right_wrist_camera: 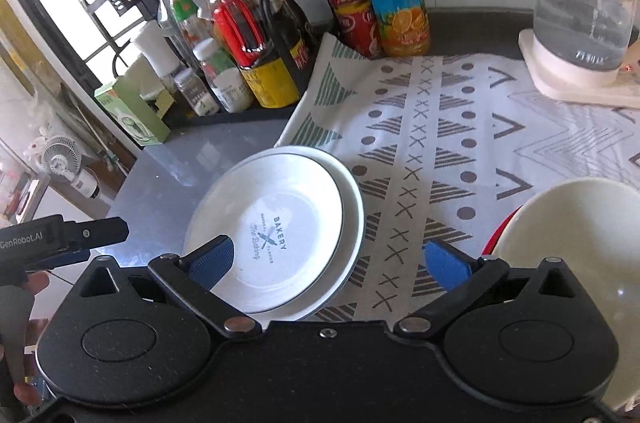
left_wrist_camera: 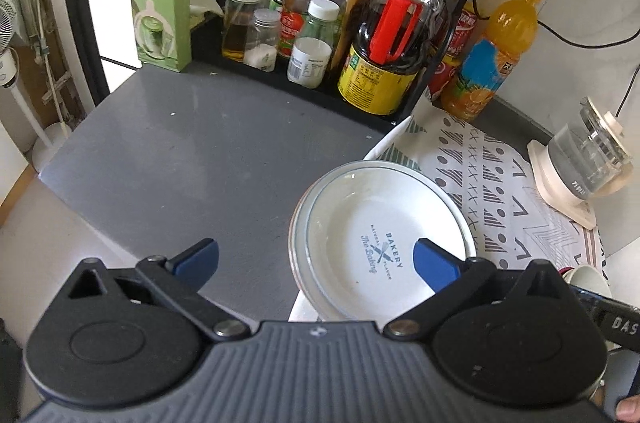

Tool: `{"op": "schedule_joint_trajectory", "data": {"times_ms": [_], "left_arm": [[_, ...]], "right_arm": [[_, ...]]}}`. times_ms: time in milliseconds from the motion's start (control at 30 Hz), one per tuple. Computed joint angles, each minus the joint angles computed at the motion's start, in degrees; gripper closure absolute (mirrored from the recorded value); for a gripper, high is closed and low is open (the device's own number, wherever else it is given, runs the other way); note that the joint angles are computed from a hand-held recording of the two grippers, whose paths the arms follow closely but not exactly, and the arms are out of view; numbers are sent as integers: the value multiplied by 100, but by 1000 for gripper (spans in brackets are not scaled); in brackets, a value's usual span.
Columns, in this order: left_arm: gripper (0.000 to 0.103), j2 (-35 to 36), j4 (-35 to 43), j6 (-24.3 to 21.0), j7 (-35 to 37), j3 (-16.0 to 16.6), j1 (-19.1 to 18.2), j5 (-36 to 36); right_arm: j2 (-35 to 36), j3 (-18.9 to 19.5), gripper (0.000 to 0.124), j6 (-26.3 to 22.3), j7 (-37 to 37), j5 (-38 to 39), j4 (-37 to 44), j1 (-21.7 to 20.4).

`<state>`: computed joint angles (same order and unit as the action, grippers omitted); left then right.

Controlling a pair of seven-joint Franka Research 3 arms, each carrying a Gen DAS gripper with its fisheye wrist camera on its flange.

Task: Organize plates and bowls
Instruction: 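Raise both open tools away from the plate stack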

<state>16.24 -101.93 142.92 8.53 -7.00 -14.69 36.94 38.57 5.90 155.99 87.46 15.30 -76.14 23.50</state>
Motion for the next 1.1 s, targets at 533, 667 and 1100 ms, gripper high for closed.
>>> {"op": "schedule_joint_trajectory", "data": {"times_ms": [533, 667, 1100], "left_arm": [[1, -619, -462, -108, -385, -188, -23, 245], [0, -620, -321, -417, -227, -256, -74, 258], [1, -146, 359, -599, 303, -323, -308, 282]], "right_arm": [[-1098, 256, 21, 648, -827, 583, -1342, -281], [-1316, 322, 21, 732, -929, 753, -1605, -373], [-2043, 342, 21, 1246, -1244, 1391, -2584, -586]]}}
